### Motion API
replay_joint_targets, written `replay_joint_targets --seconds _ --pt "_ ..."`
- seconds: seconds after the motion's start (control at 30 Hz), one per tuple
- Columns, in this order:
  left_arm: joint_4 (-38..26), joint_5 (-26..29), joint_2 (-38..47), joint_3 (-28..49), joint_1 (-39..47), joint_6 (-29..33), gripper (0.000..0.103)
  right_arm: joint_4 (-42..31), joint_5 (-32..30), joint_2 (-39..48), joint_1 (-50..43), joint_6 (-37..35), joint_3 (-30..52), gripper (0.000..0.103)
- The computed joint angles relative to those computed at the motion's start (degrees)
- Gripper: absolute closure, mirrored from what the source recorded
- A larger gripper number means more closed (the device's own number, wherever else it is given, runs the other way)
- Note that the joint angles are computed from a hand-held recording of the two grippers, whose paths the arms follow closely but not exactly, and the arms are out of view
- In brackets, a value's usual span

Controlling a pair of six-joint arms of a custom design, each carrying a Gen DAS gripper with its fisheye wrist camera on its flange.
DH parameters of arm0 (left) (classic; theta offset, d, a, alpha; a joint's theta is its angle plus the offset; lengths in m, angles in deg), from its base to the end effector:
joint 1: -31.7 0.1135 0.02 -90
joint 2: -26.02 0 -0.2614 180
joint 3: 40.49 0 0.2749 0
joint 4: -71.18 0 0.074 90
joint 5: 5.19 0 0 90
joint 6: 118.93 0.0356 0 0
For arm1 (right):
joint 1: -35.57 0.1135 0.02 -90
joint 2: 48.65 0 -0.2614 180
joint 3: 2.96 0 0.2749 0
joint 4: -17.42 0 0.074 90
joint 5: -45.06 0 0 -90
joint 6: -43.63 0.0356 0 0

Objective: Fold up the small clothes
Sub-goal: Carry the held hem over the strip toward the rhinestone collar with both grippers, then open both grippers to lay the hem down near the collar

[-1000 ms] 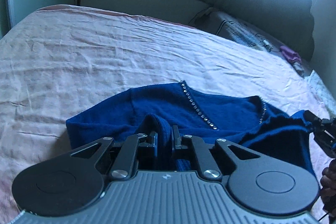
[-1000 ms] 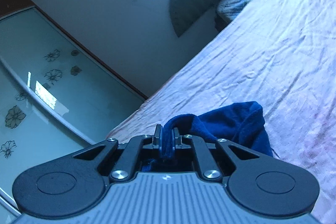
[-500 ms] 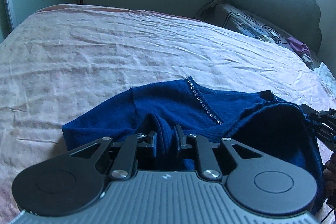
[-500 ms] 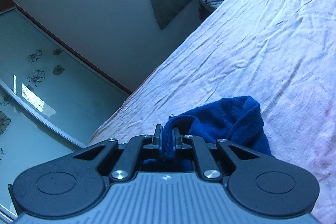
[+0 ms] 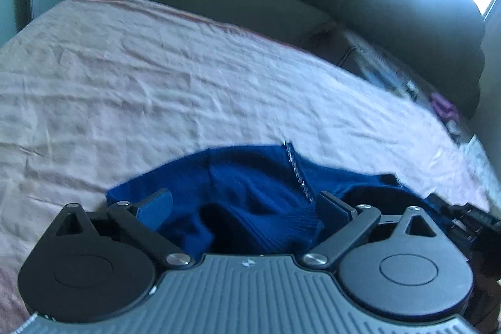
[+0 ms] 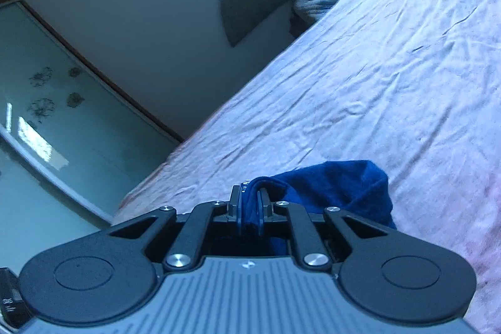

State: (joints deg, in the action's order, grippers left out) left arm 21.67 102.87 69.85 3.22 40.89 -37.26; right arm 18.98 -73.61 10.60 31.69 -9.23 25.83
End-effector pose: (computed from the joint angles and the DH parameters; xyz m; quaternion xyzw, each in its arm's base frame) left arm 0.1757 0.0172 0.2118 -0.0876 0.9244 -0.1448 0.3419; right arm 0.2161 0.0025 0.1479 0.1745 0.8256 0.3452 0.4108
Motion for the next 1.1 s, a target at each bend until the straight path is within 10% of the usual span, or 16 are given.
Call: replay_joint_targets --seconds 0.13,0.3,0.43,0.53,0.7,0.77,0.93,1.1 --pt "-0.53 2.07 -1.45 0.87 5.74 -0.11 0.004 1.91 2.32 -1.62 -1.21 1.69 -1.20 0.034" --pt "-2.35 -0.22 -7.63 0.28 3.67 4.76 0.005 2.11 -1.77 -13.26 -3.34 -1.73 -4.30 0.034" --pt "-3.54 -9.29 -8.76 -0.55 -10.34 6.85 0.005 -15.57 -11.13 -2.24 2.78 -18.64 7.93 0.036" --pt "-1.43 -20.94 -7.73 -2.70 -23.06 6.76 0.007 -23.05 -3.56 8.04 11.10 -25.82 14.95 0.036" --pt "5.32 -31.77 -4.37 -6.72 -25.80 9.34 0.012 -15.12 18.54 9.22 16.65 -23.63 14.31 0.036" --pt "7.72 -29.58 -4.52 -7.47 -20.36 10.77 0.011 -12.31 24.92 4.61 16.44 -22.60 11.80 0.034" --pt "10.20 -11.46 0.43 -5.36 -8.31 16.00 0.009 -14.55 18.89 1.51 10.60 -30.91 12.24 0.035" --pt "16.07 -19.00 4.40 -6.33 -14.19 14.91 0.021 -16.35 17.56 9.51 10.29 -34.59 15.49 0.038"
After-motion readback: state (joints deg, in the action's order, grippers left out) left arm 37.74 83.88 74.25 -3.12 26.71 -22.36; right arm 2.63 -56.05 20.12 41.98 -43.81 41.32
